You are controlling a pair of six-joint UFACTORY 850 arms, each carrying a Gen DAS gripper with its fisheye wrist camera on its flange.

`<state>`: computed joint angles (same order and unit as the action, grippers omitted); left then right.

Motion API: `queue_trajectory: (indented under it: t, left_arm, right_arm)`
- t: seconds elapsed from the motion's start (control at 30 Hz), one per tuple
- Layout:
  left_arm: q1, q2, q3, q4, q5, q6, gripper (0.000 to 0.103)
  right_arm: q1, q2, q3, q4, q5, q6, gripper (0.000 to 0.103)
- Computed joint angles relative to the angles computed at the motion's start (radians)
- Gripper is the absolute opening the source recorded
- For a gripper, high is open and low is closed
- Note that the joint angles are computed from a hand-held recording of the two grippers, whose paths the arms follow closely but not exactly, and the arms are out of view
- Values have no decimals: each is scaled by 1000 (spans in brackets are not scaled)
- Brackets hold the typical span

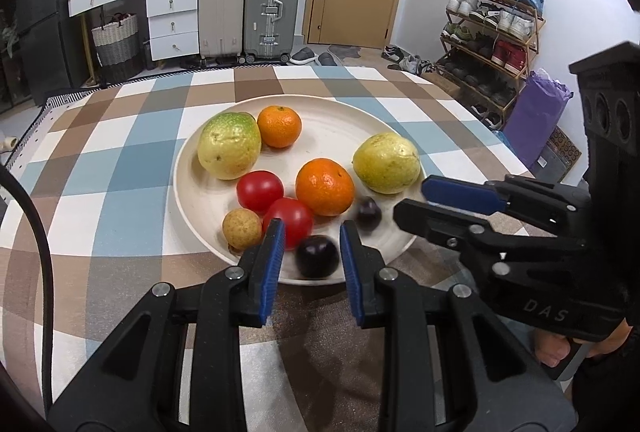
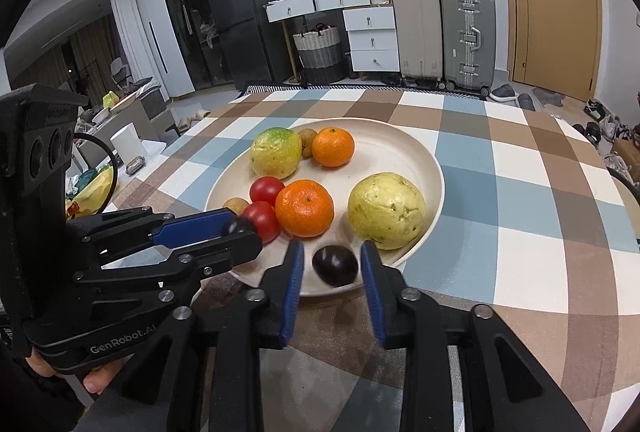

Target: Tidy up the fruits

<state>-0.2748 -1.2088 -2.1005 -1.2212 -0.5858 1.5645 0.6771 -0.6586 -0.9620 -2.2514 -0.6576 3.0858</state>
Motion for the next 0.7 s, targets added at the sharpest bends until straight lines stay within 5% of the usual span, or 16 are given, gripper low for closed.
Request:
queue_trajectory:
  t: [0.13, 0.2, 0.33, 0.47, 0.7]
  left_arm:
    - [10, 9, 14, -24, -1, 22, 42]
    - [19, 23, 39, -73, -7, 58, 69]
    - [36, 61, 103, -188, -12, 174, 83]
    - [48, 103, 184, -327, 13, 330, 103]
    - [65, 134, 240, -468, 16, 462, 102]
  right_arm:
    - [21, 7, 4, 86, -32, -79, 38]
    - [30, 13, 15, 90, -54, -74, 51]
    - [42, 21, 30, 111, -83, -72, 69]
    - [58, 32, 57, 137, -142, -38, 102]
    - [82, 34, 66, 161, -191, -52, 103]
